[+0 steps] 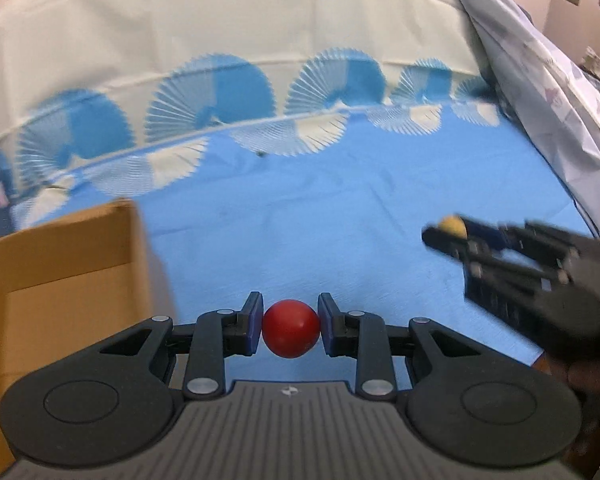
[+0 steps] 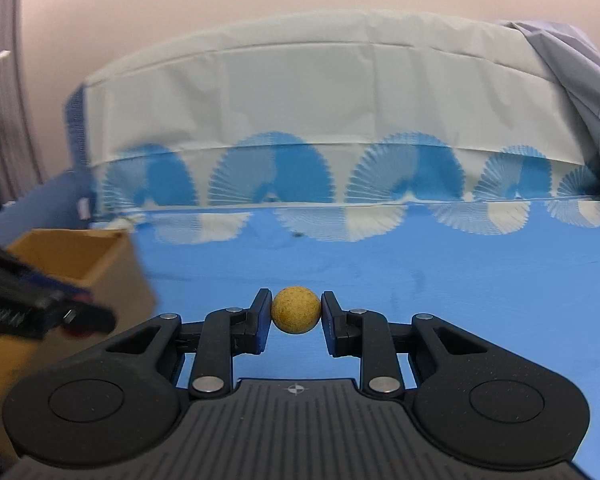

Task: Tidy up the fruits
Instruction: 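Carry the red tomato and yellow fruit with both tools over the box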

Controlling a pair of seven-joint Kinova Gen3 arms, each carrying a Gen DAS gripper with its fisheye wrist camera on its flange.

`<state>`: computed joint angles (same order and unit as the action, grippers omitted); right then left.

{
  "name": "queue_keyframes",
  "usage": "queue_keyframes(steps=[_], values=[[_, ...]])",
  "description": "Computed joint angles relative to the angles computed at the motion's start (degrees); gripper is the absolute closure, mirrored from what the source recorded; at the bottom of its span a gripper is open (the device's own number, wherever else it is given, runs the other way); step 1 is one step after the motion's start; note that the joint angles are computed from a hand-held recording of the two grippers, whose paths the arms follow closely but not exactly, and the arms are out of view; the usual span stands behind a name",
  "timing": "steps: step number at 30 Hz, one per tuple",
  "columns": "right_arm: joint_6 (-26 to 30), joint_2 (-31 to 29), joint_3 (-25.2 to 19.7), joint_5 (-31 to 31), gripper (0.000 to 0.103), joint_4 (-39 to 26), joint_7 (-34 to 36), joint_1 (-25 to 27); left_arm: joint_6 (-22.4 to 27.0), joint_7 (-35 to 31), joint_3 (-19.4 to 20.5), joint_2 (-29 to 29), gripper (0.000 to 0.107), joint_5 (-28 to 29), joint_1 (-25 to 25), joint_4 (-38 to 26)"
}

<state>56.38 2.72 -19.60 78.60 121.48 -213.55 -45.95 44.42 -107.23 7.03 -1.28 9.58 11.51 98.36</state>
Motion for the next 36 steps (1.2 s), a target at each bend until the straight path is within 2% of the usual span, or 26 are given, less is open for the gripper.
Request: queue_keyframes(steps=[3, 9, 17, 20, 27, 36], values=[[4.65, 0.5, -3.04, -4.19, 0.075, -4.56, 4.21, -4.14, 3.57, -0.79, -2.05, -5.32, 0.075, 0.3, -1.59, 0.74], [10.72, 2.97, -6.28, -6.85, 0.075, -12.85, 8.86, -13.6, 10.32, -4.53, -7.67, -15.22, 0.075, 1.1, -4.79, 2.93], [14.44, 8.23, -5.27, -8.41, 0.075, -23.94, 15.48, -24.23, 19.08, -8.9, -15.71, -23.72, 0.075, -0.05, -9.8, 5.3], [15.86, 10.23, -4.37, -8.63, 0.075, -27.53, 18.08, -28.03, 20.68, -11.39, -19.04, -26.01, 0.075, -0.12, -11.16, 6.4], [18.64, 14.39, -9.25, -7.7, 0.075, -34.0, 24.24, -28.38, 23.87, -15.59, -25.13, -30.47, 0.075, -0.63, -13.4, 8.12], [21.62, 16.48, -12.42, -6.88, 0.075, -37.76, 28.31, -28.45, 25.04, -17.06, -28.03, -32.54, 0.075, -0.2, -14.12, 8.92]])
